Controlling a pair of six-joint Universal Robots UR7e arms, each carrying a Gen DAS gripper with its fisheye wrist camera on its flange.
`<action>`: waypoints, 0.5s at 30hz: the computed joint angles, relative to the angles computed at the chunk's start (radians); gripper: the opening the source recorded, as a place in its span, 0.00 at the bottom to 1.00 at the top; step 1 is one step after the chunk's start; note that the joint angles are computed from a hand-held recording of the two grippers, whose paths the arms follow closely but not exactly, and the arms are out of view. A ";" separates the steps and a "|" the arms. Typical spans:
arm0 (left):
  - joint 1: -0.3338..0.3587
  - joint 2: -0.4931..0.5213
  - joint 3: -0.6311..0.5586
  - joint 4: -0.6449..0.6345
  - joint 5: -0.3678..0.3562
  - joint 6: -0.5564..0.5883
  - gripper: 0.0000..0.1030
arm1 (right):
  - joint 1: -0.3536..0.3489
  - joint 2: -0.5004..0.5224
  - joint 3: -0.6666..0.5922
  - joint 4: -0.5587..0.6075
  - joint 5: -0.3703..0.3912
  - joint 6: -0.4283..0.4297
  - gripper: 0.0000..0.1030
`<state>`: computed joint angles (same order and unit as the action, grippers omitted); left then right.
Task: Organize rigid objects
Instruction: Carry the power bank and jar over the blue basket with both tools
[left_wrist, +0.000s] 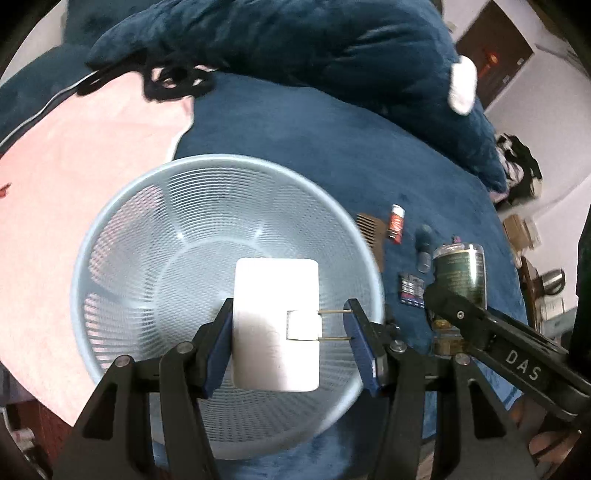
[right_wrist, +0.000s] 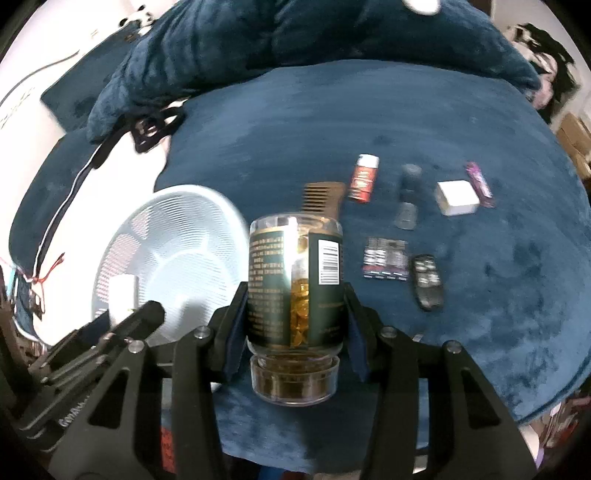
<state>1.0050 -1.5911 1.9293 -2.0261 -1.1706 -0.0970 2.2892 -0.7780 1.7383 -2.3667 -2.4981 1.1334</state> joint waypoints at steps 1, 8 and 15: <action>0.009 0.003 -0.005 -0.001 0.001 0.000 0.57 | -0.001 0.013 -0.014 -0.008 0.005 -0.016 0.46; 0.051 0.018 -0.031 -0.007 0.004 0.007 0.57 | -0.018 0.085 -0.097 -0.062 0.053 -0.123 0.46; 0.057 0.030 -0.044 -0.007 0.015 0.008 0.57 | -0.028 0.125 -0.150 -0.097 0.084 -0.175 0.46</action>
<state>1.0623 -1.5610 1.8853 -2.0331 -1.1553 -0.0892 2.2615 -0.6528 1.5879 -2.4639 -2.4145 0.9582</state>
